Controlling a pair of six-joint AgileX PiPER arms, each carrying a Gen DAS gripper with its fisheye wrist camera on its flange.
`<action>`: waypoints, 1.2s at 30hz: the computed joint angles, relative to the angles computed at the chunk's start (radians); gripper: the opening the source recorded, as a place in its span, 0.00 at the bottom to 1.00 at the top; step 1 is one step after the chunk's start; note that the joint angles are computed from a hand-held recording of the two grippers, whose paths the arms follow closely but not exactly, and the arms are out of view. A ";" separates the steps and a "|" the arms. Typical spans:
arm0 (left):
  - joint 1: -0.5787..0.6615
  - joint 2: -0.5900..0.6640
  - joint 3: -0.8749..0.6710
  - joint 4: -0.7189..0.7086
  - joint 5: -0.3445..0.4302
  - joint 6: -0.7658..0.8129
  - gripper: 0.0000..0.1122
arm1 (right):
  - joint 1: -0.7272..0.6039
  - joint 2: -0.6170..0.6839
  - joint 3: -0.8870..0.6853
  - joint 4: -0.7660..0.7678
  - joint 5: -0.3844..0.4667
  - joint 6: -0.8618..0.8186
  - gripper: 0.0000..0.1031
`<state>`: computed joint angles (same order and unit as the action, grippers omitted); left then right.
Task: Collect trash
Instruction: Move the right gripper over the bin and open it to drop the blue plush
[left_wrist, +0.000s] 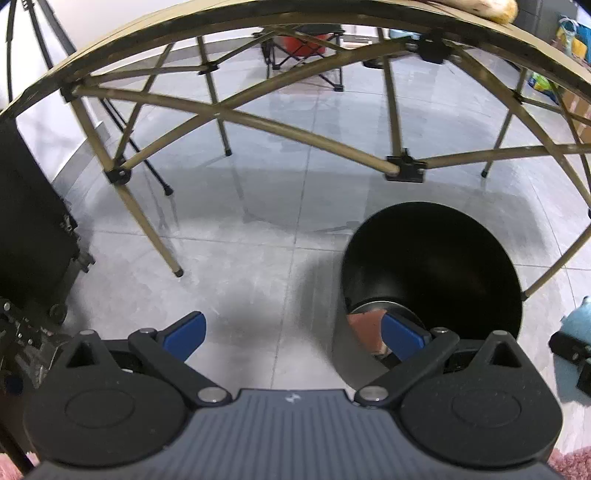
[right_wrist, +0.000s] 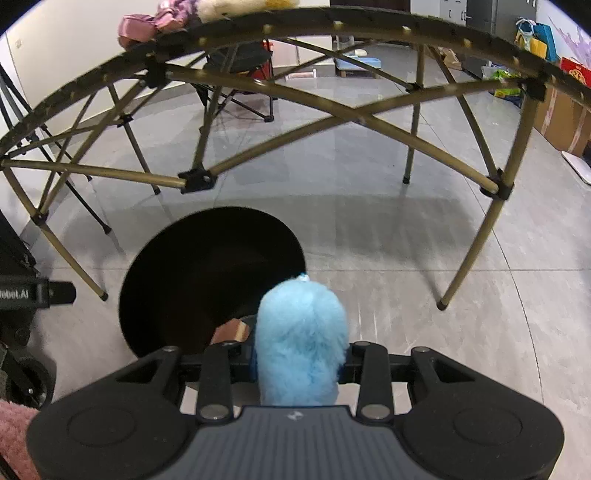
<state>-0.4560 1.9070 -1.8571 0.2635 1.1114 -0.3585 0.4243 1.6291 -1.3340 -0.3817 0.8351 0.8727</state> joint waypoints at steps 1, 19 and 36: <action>0.009 -0.007 0.010 -0.004 -0.005 0.003 0.92 | 0.003 0.007 -0.014 -0.001 0.003 -0.002 0.33; 0.197 -0.102 0.197 -0.096 -0.097 0.122 0.92 | 0.057 0.232 -0.343 0.055 0.088 -0.079 0.33; 0.240 -0.076 0.178 -0.138 -0.082 0.148 0.92 | 0.046 0.414 -0.572 0.122 0.181 -0.152 0.34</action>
